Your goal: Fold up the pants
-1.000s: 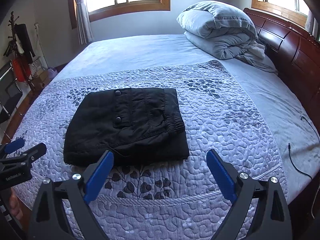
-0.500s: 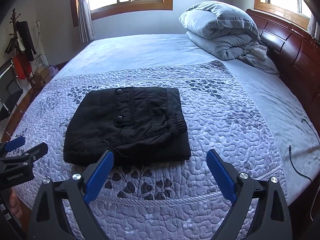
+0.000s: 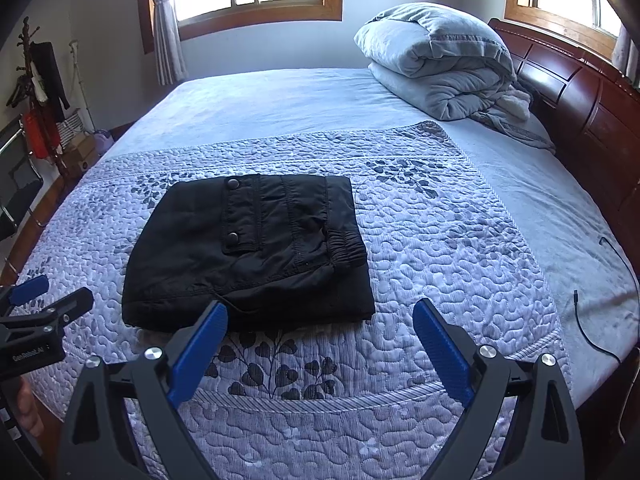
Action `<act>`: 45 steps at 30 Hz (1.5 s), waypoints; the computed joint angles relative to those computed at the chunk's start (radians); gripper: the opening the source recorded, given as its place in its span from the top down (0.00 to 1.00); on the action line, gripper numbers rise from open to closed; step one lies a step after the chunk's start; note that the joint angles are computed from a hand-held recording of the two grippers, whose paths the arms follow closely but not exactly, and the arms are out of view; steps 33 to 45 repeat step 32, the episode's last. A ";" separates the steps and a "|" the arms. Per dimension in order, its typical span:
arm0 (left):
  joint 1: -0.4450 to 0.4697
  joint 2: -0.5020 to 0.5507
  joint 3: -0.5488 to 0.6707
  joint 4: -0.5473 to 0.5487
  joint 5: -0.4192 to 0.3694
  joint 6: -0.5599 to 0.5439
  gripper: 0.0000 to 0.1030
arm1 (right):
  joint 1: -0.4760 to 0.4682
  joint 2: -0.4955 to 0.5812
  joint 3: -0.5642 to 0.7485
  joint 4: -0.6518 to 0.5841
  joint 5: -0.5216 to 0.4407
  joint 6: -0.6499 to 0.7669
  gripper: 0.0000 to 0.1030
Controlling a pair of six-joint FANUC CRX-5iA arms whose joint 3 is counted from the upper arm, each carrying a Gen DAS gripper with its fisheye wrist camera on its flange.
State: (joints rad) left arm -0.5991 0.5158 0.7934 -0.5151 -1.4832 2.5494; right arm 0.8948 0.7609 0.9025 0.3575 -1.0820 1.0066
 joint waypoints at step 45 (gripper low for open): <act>0.004 -0.008 -0.014 0.012 0.016 0.003 0.03 | -0.001 0.011 0.018 -0.020 -0.013 0.012 0.08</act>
